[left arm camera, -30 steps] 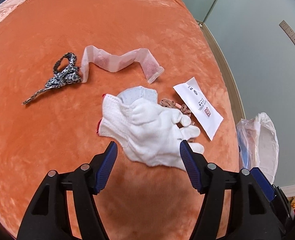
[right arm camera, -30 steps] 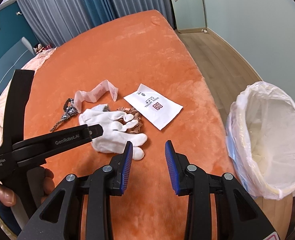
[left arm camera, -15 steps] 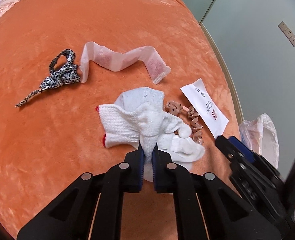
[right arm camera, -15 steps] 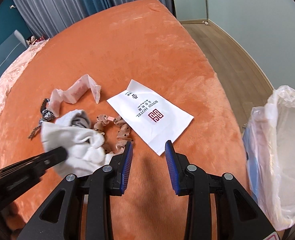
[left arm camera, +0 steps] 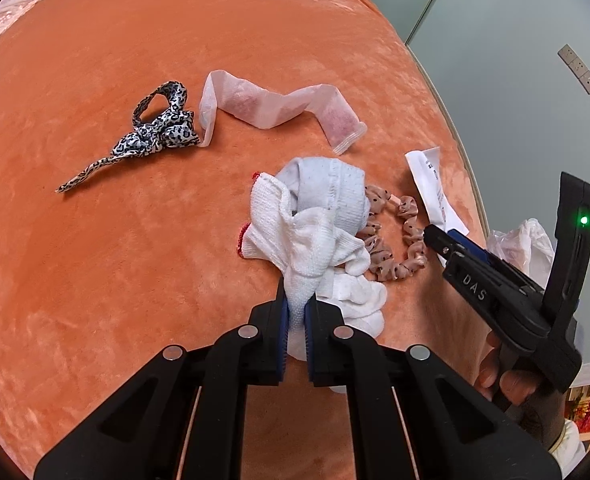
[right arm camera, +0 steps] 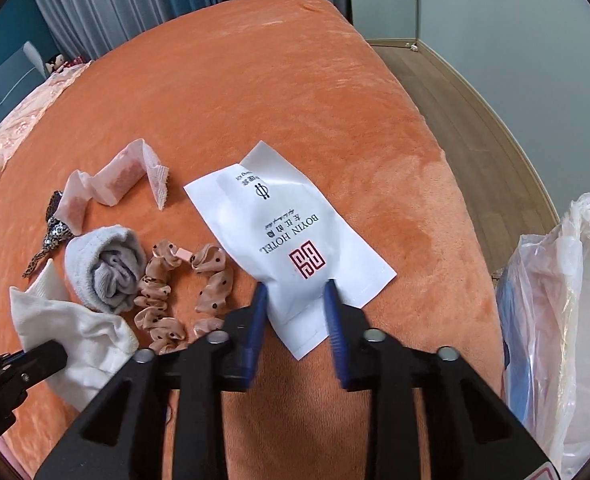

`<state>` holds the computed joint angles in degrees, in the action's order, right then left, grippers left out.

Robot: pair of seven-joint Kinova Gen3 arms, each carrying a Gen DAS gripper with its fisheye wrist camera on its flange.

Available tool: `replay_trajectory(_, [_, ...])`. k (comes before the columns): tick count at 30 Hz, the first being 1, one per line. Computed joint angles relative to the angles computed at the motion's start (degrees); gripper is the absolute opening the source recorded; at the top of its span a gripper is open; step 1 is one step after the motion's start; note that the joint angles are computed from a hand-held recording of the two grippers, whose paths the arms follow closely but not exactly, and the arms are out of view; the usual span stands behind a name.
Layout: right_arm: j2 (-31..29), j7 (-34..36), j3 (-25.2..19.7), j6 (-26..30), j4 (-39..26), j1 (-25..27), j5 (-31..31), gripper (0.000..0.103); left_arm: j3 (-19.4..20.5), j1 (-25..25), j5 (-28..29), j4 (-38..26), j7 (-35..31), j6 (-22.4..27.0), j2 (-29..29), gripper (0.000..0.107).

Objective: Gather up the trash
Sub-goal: 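Grasp the white glove with left tool while right tool grasps white hotel packet, then carry the glove and paper packet over the trash bin with both tools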

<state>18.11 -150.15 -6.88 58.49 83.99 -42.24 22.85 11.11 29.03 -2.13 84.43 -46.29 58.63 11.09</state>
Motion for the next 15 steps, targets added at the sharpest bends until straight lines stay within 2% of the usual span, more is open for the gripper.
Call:
replay_trajectory(2, [-0.6, 0.6, -0.2, 0.1, 0.1, 0.2, -0.4, 0.008, 0.1, 0.2, -0.1, -0.2, 0.3, 0.3, -0.1, 0.007])
replay_trajectory(9, [-5.9, -2.1, -1.4, 1.3, 1.8, -1.0, 2.1, 0.008, 0.9, 2.3, -2.1, -2.8, 1.8, 2.0, -0.8, 0.007])
replay_trajectory(15, [-12.9, -7.7, -4.6, 3.9, 3.2, -0.9, 5.6, 0.008, 2.1, 6.4, -6.3, -8.2, 4.2, 4.5, -1.2, 0.007])
